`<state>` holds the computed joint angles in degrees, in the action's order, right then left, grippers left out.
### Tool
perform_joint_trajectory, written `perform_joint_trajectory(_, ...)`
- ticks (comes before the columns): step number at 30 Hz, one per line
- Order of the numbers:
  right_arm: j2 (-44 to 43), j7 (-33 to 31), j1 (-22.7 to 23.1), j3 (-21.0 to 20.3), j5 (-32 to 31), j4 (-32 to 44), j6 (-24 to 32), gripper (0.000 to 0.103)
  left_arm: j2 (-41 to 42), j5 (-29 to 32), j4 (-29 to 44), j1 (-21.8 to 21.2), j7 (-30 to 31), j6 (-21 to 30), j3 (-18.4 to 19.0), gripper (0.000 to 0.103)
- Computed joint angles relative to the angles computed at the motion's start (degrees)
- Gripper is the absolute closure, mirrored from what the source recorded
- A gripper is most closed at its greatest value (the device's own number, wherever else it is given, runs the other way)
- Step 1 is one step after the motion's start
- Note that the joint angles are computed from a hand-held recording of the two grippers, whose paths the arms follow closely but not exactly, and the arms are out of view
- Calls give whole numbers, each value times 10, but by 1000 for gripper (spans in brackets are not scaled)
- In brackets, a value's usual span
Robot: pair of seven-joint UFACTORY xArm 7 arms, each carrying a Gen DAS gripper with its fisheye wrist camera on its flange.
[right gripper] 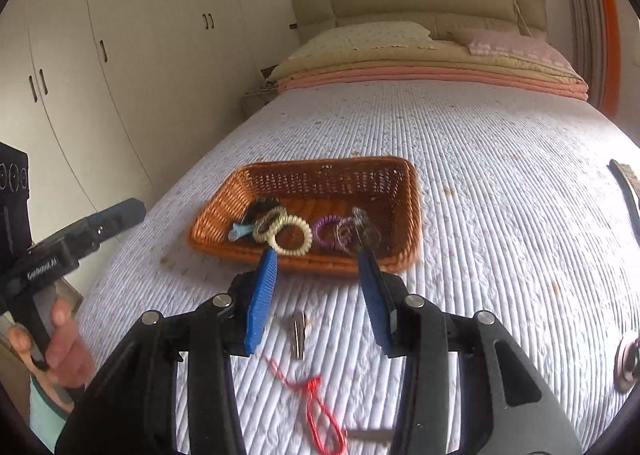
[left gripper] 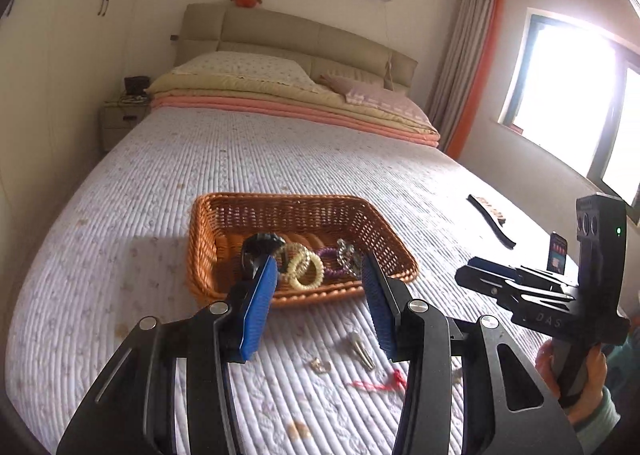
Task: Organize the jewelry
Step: 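Reach the right tool to the red cord while the left tool approaches the gold ring charm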
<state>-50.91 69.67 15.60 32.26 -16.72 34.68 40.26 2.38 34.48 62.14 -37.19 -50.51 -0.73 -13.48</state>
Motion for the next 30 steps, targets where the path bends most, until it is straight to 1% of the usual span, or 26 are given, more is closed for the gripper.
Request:
perform_joint_trajectory(3,-28,18,24,15,14,-20,23,64,-11,58,-18,-2,-58,-2,5,60)
perform_joint_trajectory(4,-35,26,33,20,19,-28,28,64,-12,56,-27,1,-57,-2,1,60)
perform_joint_trajectory(6,-39,45,50,31,30,-46,24,64,-9,14,-42,8,-22,-7,-13,60)
perform_joint_trajectory(9,-32,71,73,40,43,-73,6,64,7,1,-52,3,-13,-8,-11,60)
perform_joint_trajectory(11,-19,86,81,47,42,-82,-6,64,22,-57,-58,12,40,-10,-26,60)
perform_joint_trajectory(13,-3,100,85,55,37,-86,-10,64,41,-134,-60,41,119,-3,-66,60)
perform_joint_trajectory(15,14,114,90,61,31,-87,-13,64,60,-166,-51,43,153,11,-73,60)
perform_joint_trajectory(16,22,121,93,63,27,-88,-15,64,75,-198,-42,58,187,22,-94,60)
perform_joint_trajectory(18,35,132,98,64,18,-92,-18,64,98,-230,-27,62,220,33,-105,61)
perform_joint_trajectory(19,42,135,102,63,14,-92,-17,64,110,-234,-14,53,228,47,-99,61)
perform_joint_trajectory(21,55,142,107,62,5,-91,-20,64,127,-215,11,10,218,71,-56,61)
perform_joint_trajectory(25,69,149,119,55,-10,-89,-9,64,168,-211,71,-37,239,115,-14,61)
perform_joint_trajectory(28,71,157,129,43,-14,-100,-27,64,199,-203,117,-61,258,148,4,61)
perform_joint_trajectory(30,81,157,125,43,-22,-95,-30,64,206,-200,129,-71,265,155,11,63)
